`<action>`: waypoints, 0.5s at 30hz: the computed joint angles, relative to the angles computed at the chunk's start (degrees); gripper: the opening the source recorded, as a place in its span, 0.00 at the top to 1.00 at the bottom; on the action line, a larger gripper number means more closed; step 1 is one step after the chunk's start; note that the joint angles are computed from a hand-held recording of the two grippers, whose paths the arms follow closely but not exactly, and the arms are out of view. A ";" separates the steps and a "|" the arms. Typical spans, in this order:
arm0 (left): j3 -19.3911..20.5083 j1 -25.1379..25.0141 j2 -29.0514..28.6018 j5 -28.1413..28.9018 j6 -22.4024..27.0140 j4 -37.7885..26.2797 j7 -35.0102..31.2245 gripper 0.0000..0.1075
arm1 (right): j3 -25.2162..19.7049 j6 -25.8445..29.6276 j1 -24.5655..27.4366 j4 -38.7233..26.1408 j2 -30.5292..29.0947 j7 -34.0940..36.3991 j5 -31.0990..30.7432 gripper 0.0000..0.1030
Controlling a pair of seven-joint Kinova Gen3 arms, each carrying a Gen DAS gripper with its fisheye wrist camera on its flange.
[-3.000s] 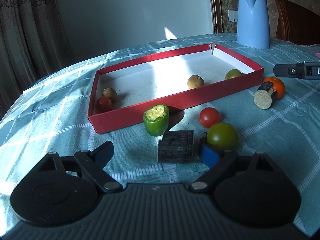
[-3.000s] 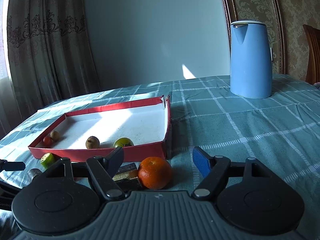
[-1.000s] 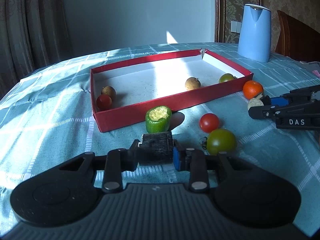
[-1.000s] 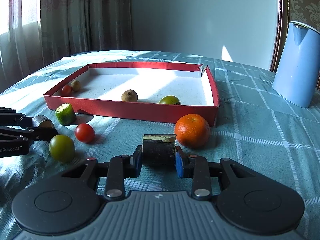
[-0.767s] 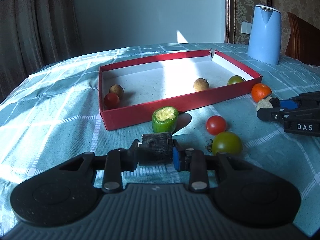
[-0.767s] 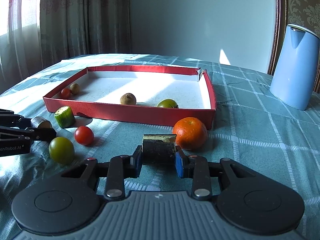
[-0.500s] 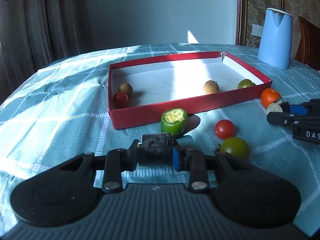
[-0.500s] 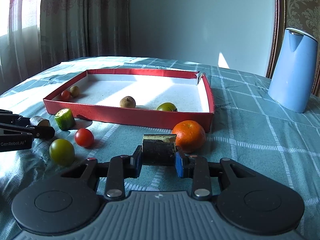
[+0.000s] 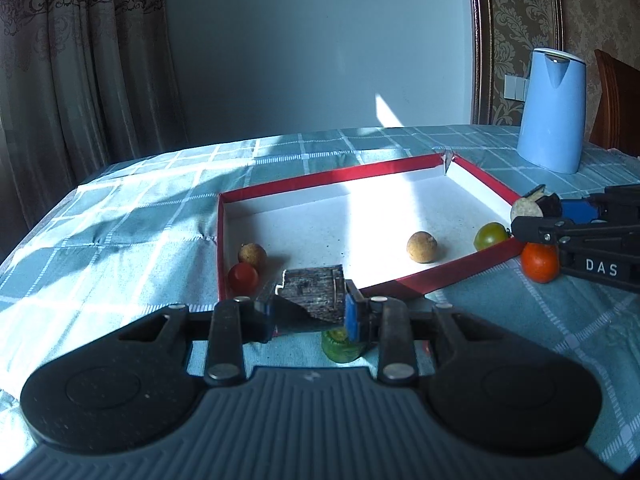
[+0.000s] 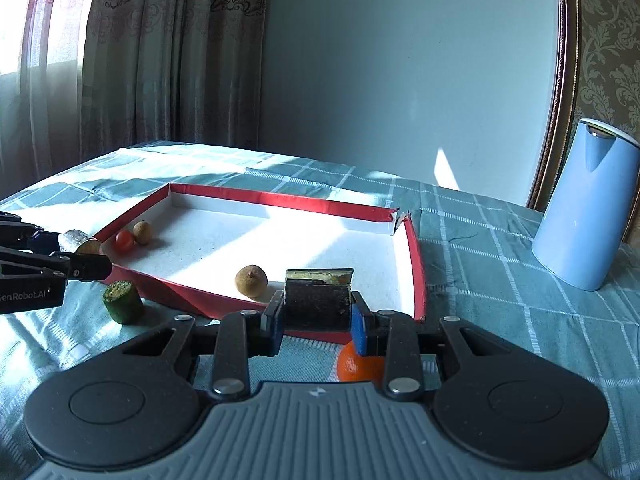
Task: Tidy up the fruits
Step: 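Carry both held blocks over the red tray with both tools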
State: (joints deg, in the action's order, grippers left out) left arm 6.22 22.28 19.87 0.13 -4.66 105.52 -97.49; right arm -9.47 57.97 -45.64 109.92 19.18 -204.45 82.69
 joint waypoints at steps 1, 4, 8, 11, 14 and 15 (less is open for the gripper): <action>-0.64 0.66 0.73 0.33 1.06 -1.47 0.01 0.73 | 0.31 -0.42 0.61 -0.92 0.31 0.89 -0.16 0.69; -5.77 5.39 2.92 1.64 3.31 -5.52 0.41 0.73 | 1.59 -1.22 2.02 -3.45 1.73 2.25 -0.64 0.69; -10.19 9.11 6.11 2.13 5.77 -10.54 2.12 0.73 | 3.17 -2.99 3.55 -6.05 3.33 4.36 -1.97 0.69; -8.78 7.64 8.29 2.28 8.92 -14.47 3.27 0.73 | 4.25 -4.31 4.42 -7.72 4.36 6.39 -3.74 0.69; -12.09 10.18 10.55 0.50 11.32 -18.09 7.00 0.73 | 5.48 -6.20 5.59 -9.74 5.32 8.84 -6.01 0.69; -12.49 10.48 11.22 -0.19 12.14 -19.23 7.82 0.73 | 5.99 -6.41 5.74 -10.53 5.84 9.65 -6.70 0.69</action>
State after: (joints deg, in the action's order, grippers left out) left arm -6.27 32.76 31.09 -0.06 7.49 86.29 -89.67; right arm -3.48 51.56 -39.91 99.39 25.03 -194.81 75.98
